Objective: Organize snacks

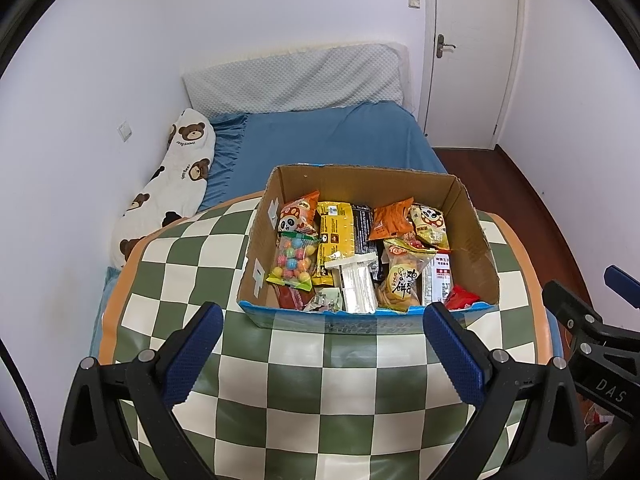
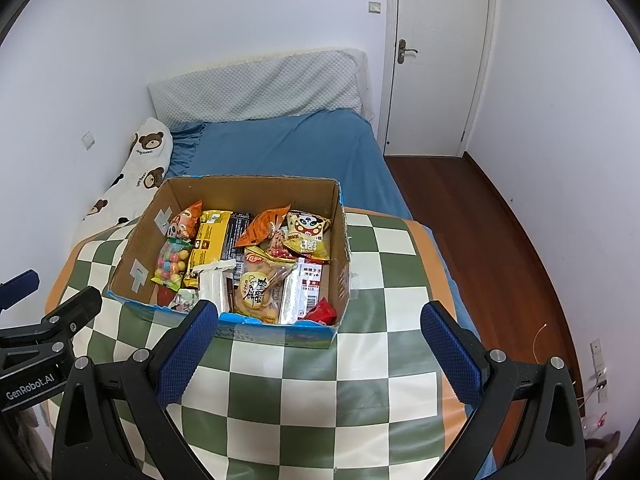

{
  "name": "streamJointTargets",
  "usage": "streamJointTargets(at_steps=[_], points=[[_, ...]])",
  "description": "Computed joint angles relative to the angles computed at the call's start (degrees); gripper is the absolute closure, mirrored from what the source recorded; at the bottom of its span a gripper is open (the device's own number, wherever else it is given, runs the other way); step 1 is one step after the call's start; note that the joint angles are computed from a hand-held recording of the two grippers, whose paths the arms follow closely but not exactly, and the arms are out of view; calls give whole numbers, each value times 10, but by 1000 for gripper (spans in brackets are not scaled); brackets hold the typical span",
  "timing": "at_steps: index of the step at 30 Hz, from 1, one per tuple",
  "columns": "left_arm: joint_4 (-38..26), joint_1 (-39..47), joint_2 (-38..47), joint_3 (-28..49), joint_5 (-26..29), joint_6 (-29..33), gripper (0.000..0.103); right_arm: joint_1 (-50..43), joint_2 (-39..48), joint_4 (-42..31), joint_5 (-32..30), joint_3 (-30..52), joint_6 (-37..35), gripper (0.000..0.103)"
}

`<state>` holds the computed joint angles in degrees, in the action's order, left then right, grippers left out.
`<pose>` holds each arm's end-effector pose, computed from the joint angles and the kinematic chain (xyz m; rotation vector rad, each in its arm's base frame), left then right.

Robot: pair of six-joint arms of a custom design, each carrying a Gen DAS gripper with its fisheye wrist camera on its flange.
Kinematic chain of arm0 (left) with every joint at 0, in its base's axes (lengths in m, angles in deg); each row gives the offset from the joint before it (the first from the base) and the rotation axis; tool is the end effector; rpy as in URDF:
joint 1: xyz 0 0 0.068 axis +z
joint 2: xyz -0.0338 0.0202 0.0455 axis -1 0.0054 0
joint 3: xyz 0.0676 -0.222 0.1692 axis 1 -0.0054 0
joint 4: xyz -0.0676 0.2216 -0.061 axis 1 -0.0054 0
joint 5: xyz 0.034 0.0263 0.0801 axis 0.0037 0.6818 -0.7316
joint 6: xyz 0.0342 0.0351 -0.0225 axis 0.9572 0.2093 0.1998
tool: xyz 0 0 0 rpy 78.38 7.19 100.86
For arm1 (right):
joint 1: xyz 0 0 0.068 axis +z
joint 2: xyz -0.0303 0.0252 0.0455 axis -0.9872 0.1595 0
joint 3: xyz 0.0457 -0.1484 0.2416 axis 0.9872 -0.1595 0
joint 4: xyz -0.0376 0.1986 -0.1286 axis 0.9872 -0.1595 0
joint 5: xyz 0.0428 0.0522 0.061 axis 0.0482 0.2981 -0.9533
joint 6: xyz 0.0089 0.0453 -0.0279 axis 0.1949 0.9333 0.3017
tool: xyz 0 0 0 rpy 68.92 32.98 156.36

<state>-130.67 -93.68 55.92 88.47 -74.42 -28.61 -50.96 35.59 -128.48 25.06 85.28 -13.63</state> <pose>0.3172 -0.0211 0.3696 0.3502 2.5109 0.0904 0.2851 0.1447 0.3602 0.3878 2.4343 -0.1272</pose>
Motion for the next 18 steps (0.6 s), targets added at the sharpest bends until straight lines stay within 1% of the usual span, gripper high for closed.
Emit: streamJointTargets(at_steps=[18], points=[[-2, -2, -6, -3, 0, -1, 1, 1, -2, -2, 3, 1, 2, 0]])
